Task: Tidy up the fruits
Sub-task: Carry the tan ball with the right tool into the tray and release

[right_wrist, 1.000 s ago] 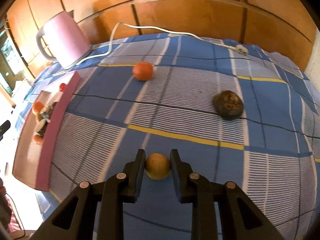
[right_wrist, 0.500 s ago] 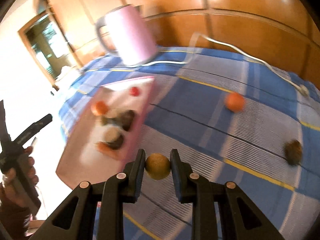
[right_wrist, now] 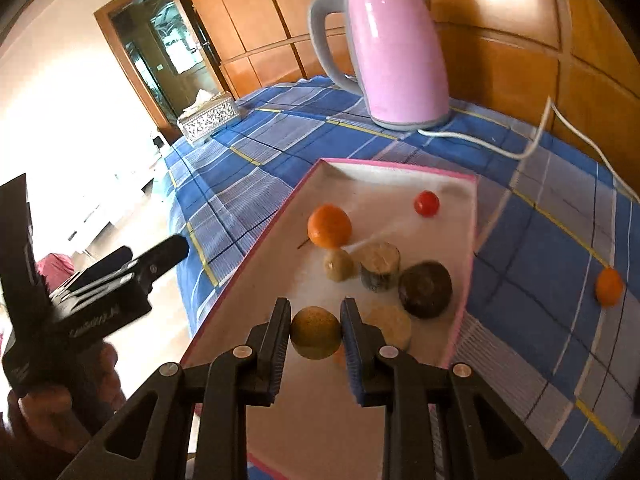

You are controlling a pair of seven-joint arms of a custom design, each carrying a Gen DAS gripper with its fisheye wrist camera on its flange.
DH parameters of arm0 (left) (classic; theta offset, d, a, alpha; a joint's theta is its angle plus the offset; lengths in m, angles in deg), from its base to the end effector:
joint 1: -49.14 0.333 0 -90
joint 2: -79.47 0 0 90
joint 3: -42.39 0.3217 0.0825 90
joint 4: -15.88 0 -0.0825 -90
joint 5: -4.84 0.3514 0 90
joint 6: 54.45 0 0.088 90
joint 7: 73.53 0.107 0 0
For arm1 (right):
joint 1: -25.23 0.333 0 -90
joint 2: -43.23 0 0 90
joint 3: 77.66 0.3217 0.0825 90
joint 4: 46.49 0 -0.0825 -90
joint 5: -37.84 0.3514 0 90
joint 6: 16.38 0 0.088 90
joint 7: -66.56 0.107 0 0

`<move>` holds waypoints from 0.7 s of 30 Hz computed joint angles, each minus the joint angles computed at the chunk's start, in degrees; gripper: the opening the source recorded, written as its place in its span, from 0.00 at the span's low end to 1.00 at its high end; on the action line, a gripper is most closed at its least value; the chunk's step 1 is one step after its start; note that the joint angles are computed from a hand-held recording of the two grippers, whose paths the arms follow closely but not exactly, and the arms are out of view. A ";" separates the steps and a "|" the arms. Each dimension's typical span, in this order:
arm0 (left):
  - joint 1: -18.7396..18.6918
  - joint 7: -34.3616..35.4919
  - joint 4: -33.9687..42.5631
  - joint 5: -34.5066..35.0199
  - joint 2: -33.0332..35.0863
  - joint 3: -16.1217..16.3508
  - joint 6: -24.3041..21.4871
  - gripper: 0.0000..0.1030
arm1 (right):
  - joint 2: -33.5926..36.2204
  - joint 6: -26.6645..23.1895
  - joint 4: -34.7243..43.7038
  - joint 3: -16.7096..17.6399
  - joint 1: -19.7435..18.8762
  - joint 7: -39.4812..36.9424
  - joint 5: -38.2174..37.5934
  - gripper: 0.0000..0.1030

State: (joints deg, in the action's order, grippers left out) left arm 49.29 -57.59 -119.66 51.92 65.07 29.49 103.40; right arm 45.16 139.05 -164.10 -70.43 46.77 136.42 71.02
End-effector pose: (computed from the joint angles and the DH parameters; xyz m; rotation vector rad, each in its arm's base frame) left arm 0.4527 -0.1399 0.5048 -2.0290 1.3702 -0.7159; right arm 0.5101 0.2570 0.5102 -2.0178 1.3399 -0.1152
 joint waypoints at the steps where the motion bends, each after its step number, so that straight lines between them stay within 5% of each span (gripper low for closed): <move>1: 0.01 -0.14 -0.03 -0.15 0.02 0.05 0.01 1.00 | 0.66 0.35 0.59 0.06 0.13 0.34 -0.58 0.25; 5: 0.04 -0.44 -0.29 -0.16 0.10 0.00 1.08 1.00 | 1.62 2.80 0.83 0.02 0.31 2.61 -3.45 0.34; 21: -2.56 1.84 -0.05 0.98 0.69 -1.49 2.39 1.00 | -4.67 7.64 -9.06 -0.90 -1.09 11.13 -6.99 0.35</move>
State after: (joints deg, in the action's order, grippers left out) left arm 46.73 -55.75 -119.71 52.90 65.75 28.01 105.78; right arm 40.49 146.69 -173.16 -71.33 45.67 147.54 64.03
